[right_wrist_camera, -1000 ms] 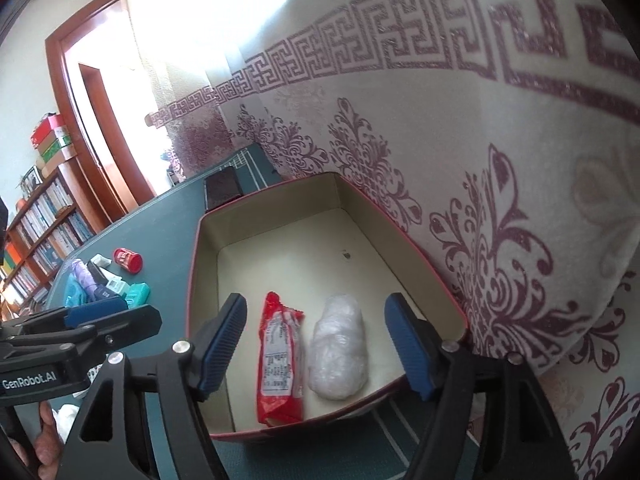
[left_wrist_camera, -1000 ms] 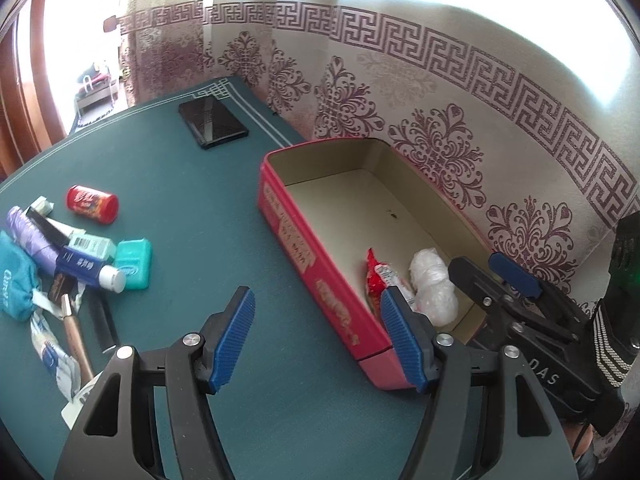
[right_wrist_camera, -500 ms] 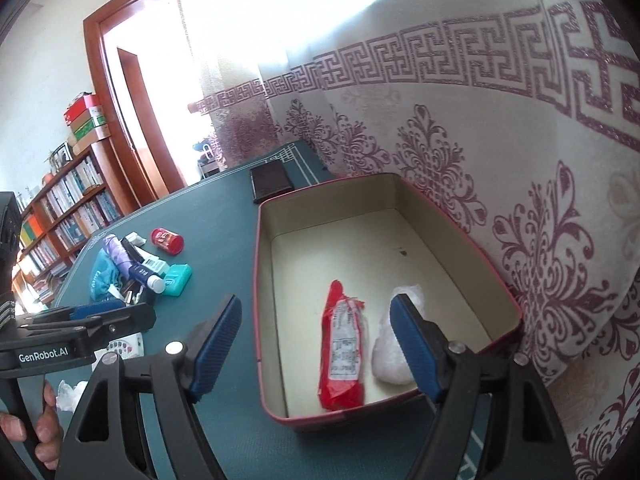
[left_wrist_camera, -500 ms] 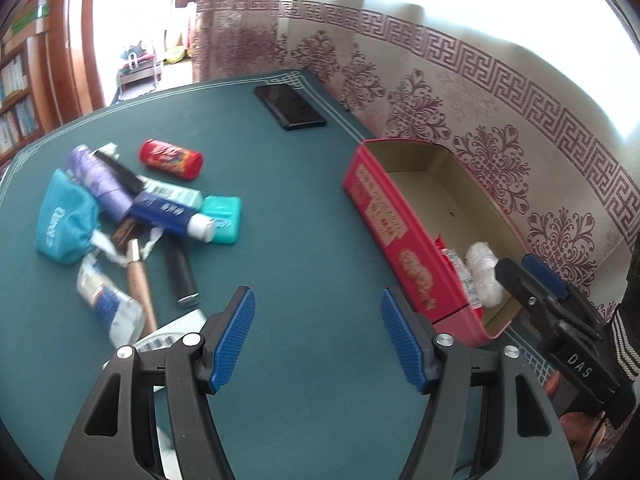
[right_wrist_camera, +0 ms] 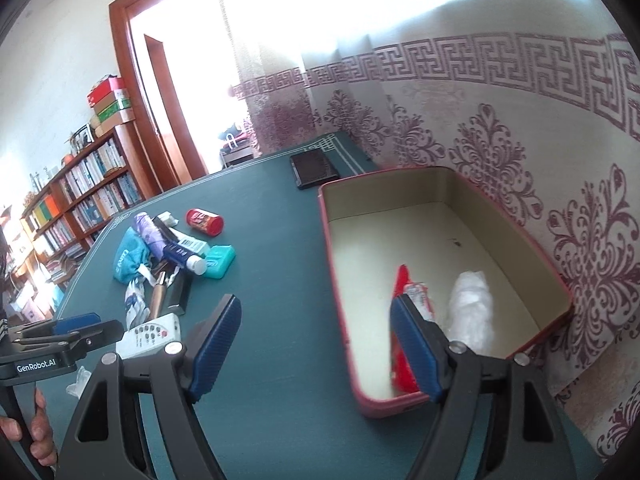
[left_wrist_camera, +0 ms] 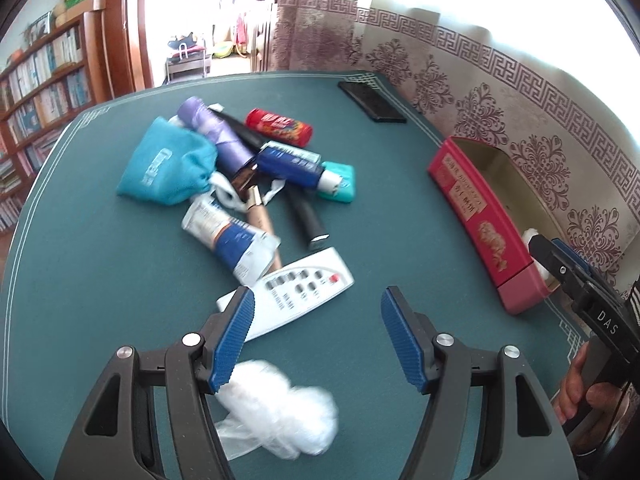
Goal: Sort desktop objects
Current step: 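Return to the pile and grasp the clear plastic bag with the left tool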
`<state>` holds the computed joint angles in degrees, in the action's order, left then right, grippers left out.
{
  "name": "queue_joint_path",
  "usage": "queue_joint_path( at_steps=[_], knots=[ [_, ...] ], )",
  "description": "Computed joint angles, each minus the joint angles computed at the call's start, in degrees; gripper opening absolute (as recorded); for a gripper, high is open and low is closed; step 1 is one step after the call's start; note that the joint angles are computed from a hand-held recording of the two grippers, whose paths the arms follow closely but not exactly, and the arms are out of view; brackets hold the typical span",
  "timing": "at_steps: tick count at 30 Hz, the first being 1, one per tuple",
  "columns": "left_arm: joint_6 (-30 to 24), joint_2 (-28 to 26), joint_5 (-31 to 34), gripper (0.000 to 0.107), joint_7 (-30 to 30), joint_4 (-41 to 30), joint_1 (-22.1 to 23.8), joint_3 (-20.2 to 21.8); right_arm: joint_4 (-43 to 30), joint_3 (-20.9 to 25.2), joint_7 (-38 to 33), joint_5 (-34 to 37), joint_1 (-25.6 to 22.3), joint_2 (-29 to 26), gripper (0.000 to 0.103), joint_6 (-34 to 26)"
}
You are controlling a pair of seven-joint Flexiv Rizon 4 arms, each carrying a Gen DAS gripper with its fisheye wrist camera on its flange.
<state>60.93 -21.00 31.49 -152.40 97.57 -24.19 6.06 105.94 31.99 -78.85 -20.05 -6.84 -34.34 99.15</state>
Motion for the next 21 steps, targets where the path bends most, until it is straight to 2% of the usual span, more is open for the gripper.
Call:
queue_joint_path(
  at_steps=[6,12,21],
  knots=[
    [3.02,2.13,-0.61,0.069,-1.28,5.74,0.84,-0.14,0.43,1.27,-1.20,-0.10,0.67,0.29,0.081,-2.06],
    [7.12,2.13,-3.02,0.069,0.05,9.21,2.09,-0.92,-1.56,8.58,-6.12,2.16,-2.84,-1.47,0.081,-8.27],
    [11.75,1.62,-7.27,0.069,3.67,12.74,2.34,-0.64,-3.82,12.37,-11.61,8.32,-2.65,-1.87,0.081,-15.18]
  ],
)
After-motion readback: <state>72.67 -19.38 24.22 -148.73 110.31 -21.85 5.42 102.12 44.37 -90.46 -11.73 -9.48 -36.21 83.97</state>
